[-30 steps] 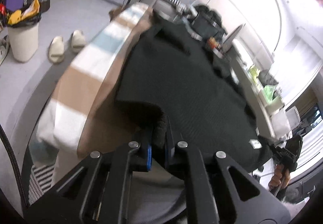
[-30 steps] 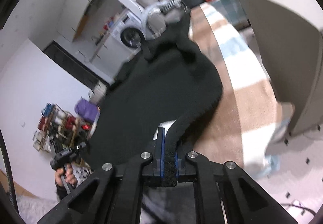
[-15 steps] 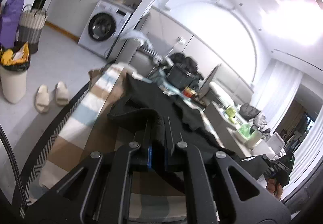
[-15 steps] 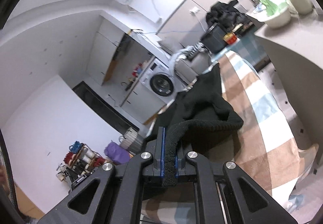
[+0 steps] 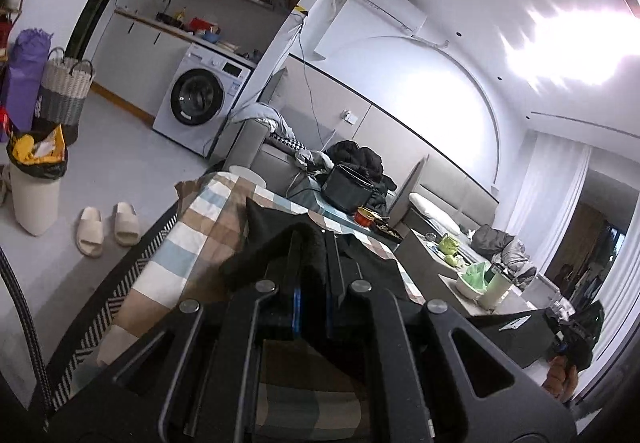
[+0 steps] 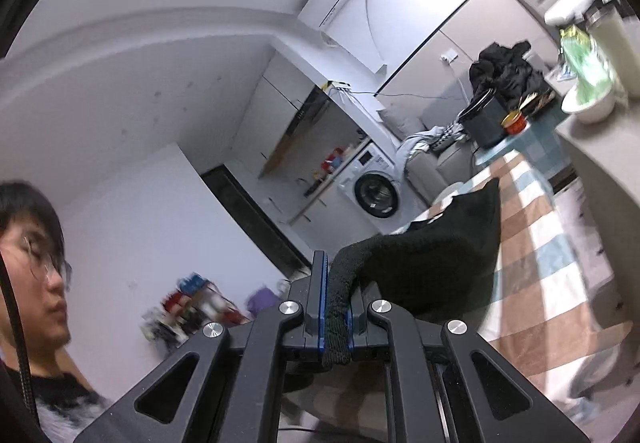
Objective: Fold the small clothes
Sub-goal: 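Lift the held sweater edge higher with both tools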
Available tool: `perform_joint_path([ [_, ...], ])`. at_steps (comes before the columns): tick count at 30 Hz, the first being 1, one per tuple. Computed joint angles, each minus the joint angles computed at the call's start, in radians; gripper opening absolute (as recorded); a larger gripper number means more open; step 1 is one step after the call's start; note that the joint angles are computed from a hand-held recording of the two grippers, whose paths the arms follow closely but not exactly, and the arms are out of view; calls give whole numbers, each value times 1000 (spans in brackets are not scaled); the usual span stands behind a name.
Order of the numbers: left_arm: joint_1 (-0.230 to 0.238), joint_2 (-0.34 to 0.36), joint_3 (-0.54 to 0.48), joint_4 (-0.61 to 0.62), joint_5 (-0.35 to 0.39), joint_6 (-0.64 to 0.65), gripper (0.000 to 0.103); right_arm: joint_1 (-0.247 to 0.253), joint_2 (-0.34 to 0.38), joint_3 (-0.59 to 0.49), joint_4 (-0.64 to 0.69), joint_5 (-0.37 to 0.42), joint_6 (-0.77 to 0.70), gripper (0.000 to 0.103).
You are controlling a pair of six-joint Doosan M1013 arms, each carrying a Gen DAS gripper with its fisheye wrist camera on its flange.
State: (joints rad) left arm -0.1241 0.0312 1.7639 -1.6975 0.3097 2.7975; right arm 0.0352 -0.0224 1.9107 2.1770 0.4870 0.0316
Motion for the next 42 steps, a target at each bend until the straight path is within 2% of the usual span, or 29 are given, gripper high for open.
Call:
perform_joint_path([
  [3, -10, 3, -6, 62, -22, -62, 5, 0, 9, -16, -56, -42, 65, 7],
  [5, -11, 17, -20, 135, -26, -154, 5, 0, 22, -28, -96, -74, 120, 7],
  [9, -14, 59, -61, 246, -33, -287, 5, -2, 60, -70, -295, -154, 359, 7],
  [12, -17, 117, -118, 359, -35, -421, 5, 2, 94, -110, -520, -217, 598, 7],
  [13, -20, 141, -143, 429, -37, -495, 5, 2, 106, -125, -630, -231, 716, 7],
  [15, -22, 179, -180, 477, -36, -543, 5, 4, 136, -159, -841, -257, 922, 7],
  [16, -24, 202, -206, 552, -38, -622, 5, 6, 150, -177, -958, -267, 1033, 7],
  [19, -24, 274, -285, 689, -10, -777, 5, 0, 198, -229, -1186, -264, 1274, 7],
  [22, -21, 355, -374, 773, 31, -886, 5, -9, 239, -274, -1260, -255, 1359, 7],
  [24, -19, 398, -427, 803, 53, -931, 5, -18, 265, -304, -1256, -250, 1378, 7],
  [31, -14, 542, -636, 951, 115, -1120, 5, -23, 352, -432, -1503, -229, 1648, 7],
  [35, -12, 610, -757, 1029, 161, -1206, 5, -27, 398, -513, -1592, -223, 1748, 7],
  [40, -12, 728, -977, 1130, 246, -1315, 5, -33, 460, -624, -1708, -210, 1862, 7],
  [42, -14, 789, -1094, 1185, 292, -1371, 5, -37, 487, -670, -1757, -197, 1922, 7],
])
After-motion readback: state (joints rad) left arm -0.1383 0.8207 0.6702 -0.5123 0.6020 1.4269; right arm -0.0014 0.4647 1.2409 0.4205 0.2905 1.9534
